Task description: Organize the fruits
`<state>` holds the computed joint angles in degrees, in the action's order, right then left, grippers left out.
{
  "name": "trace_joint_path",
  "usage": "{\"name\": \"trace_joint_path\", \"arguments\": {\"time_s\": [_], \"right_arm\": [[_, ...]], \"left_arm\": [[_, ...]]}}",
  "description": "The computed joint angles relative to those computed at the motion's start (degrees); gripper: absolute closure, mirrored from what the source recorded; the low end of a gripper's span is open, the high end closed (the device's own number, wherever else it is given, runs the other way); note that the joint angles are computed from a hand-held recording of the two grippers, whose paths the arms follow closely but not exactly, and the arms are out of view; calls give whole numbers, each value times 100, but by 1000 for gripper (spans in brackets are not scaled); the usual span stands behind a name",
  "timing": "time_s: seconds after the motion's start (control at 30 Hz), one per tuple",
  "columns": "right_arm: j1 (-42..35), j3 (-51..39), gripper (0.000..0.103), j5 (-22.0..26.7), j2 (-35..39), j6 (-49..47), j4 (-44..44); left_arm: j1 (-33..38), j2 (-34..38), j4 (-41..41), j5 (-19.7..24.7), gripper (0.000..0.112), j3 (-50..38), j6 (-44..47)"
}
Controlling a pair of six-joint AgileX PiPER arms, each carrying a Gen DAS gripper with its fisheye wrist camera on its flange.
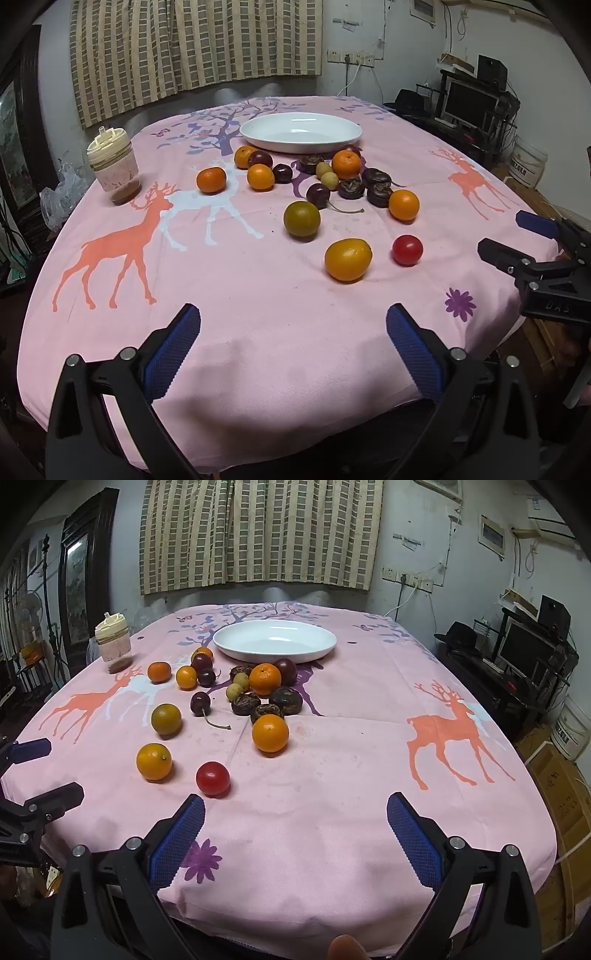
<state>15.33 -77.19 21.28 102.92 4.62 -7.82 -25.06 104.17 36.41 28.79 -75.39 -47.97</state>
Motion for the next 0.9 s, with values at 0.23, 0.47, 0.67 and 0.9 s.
{"name": "trace_joint_path", "arguments": {"time_s": [0.23,0.47,0.67,0.9], "right_arm": [[15,34,4,-10,-31,50,-55],[3,-43,4,71,17,-9,36],[4,-45,4,59,48,-99,98],[8,-68,4,70,64,-99,92]], "left_arm": [[35,-11,-113,-78,13,23,71],[-56,30,-90,103,13,-88,0],[125,37,-389,-74,13,8,247],[163,37,-389,-60,13,11,218]]}}
